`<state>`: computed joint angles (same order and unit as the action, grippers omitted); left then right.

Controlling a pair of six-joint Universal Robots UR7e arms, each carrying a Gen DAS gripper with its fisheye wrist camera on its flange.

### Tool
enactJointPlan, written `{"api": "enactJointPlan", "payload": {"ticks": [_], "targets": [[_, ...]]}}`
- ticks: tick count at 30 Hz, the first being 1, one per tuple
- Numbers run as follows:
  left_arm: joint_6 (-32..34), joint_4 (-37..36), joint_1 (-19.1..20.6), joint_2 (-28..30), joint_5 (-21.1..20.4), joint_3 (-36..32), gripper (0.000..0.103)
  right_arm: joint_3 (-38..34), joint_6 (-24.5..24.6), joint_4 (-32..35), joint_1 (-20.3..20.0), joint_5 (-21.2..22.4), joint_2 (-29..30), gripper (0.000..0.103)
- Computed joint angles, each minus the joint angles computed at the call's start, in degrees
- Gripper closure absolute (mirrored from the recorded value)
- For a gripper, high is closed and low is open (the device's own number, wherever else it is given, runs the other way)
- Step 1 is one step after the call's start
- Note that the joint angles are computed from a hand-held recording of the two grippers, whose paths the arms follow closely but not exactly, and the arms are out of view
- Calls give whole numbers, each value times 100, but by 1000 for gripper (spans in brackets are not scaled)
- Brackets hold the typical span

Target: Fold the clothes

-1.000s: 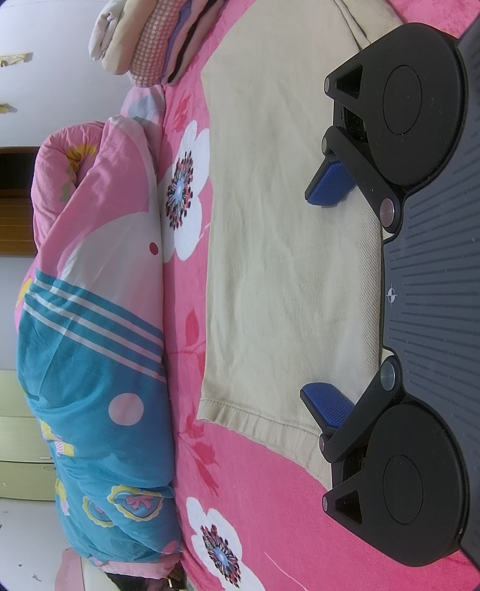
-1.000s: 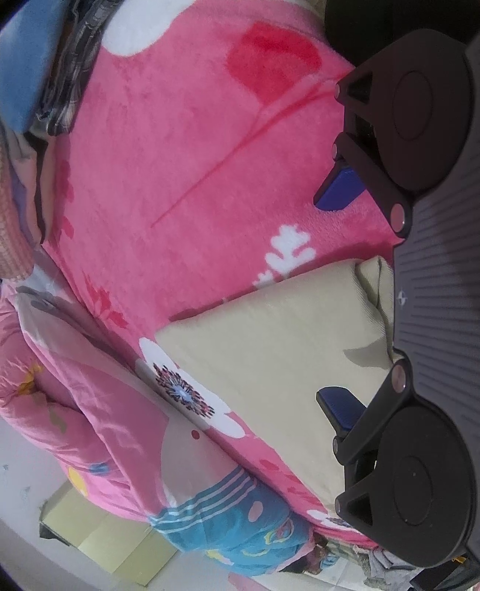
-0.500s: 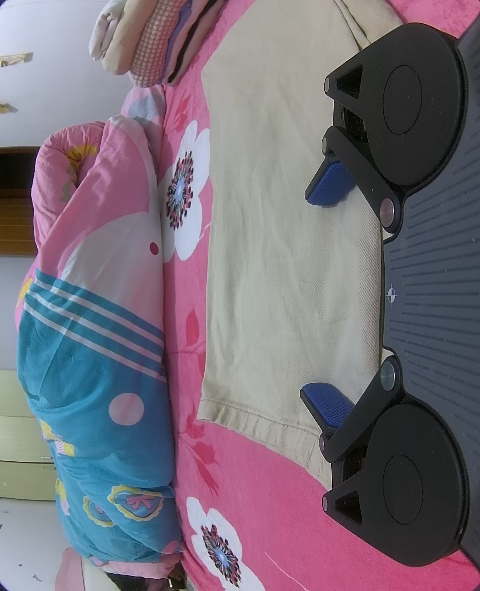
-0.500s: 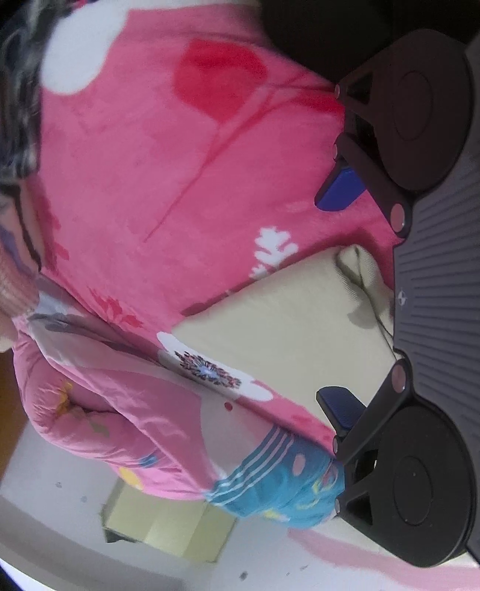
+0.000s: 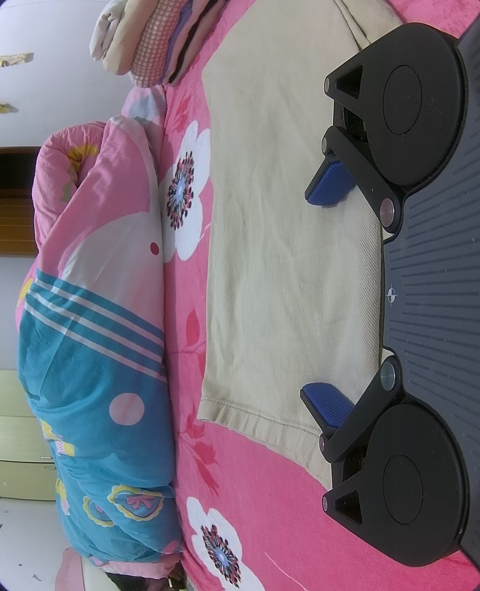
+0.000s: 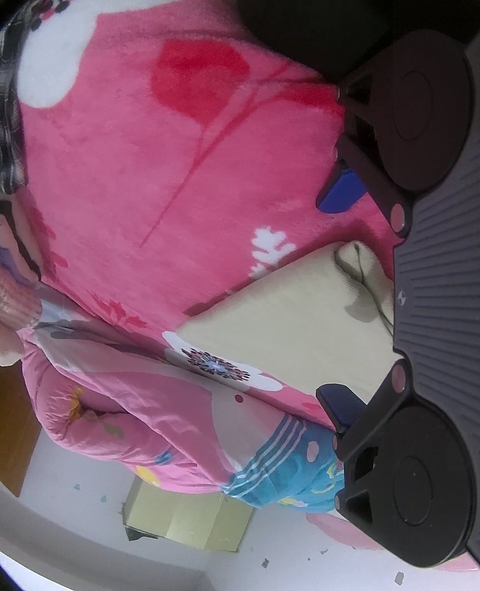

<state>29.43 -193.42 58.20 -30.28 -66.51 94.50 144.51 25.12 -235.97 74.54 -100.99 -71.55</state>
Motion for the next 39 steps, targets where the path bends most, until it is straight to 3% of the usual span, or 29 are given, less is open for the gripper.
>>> {"api": "enactJointPlan", "payload": {"ticks": [14,24,32,39], "targets": [[7,-10,7,3,-7,2,0,-246,-335,134,131,-293,118,4],[4,-8,5,4,-7,-3,0,-211,-342,215,259,-111,244,5],[4,-8,5,4,-7,-3,0,-148,-82,235,289,166,331,7],[3,-6,7,4,-7,-6,0,-307,-173,199,356,132,489,9]]}}
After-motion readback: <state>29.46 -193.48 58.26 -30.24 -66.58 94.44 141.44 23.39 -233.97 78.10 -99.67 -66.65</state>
